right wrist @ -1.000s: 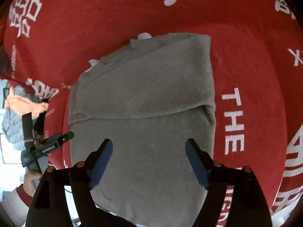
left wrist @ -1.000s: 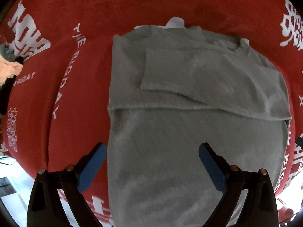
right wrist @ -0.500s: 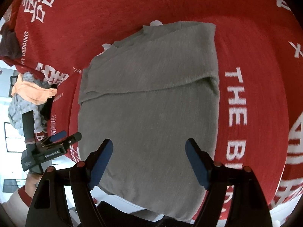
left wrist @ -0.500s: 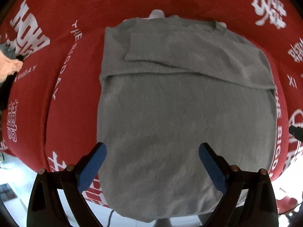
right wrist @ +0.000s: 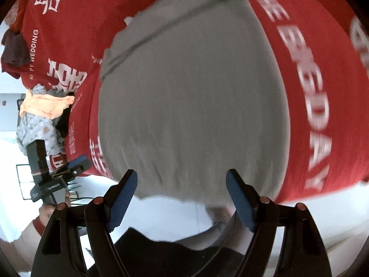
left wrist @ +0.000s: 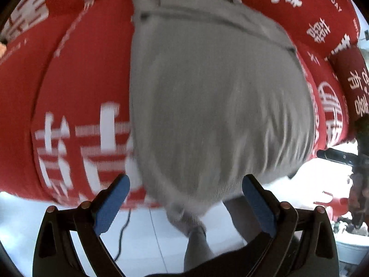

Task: Fold small clothes

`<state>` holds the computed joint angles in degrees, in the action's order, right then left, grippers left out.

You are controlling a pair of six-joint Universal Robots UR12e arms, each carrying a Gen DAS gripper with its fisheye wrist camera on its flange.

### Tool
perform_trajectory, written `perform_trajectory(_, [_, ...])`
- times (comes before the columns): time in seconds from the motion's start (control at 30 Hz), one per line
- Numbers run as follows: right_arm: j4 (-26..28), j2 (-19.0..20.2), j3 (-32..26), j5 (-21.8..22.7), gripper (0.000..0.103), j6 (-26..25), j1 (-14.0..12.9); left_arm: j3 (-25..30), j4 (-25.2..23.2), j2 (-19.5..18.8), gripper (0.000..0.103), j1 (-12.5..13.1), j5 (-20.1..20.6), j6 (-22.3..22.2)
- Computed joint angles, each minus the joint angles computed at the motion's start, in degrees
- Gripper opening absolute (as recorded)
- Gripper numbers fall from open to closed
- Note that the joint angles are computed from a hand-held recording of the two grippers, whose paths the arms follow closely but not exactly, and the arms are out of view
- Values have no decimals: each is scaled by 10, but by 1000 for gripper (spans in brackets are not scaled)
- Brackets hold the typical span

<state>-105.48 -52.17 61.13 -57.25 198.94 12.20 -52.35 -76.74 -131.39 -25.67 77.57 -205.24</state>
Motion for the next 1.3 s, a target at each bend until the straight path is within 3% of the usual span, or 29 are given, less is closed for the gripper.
perform_trajectory(0.23, [24, -25, 50, -39, 82, -15, -2, -70, 47, 20, 98, -1, -42, -49])
perform_trajectory(0.37, [-24, -32, 69, -61, 82, -13, -10, -97, 118, 20, 98, 4, -68, -87])
perform_trajectory(0.43, [-37, -29, 76, -57, 82, -5, -15, -96, 129, 14, 98, 4, -76, -90])
perform_trajectory(0.63, [-63, -21, 102, 29, 83, 4, -26, -105, 142, 15, 101, 3, -75, -78])
perform_trajectory(0.73, [-68, -20, 109, 83, 83, -6, -30, -117, 175, 19, 101, 10, -127, -96])
perform_trajectory(0.8, [-102, -20, 120, 143, 83, 9, -35, -122, 217, 18, 101, 14, -166, -102])
perform_trajectory(0.9, [-162, -12, 135, 219, 83, 51, -43, -105, 205, 9, 101, 13, -156, -87])
perform_trajectory(1.0, [-158, -11, 132, 192, 83, 61, -44, -102, 191, 5, 101, 15, -155, -92])
perform_trajectory(1.17, [-127, -12, 131, 183, 83, 41, -45, -103, 151, 12, 101, 14, -141, -56])
perform_trajectory(1.3, [-106, -5, 119, 176, 83, 32, -38, -132, 187, 21, 101, 19, -153, -90])
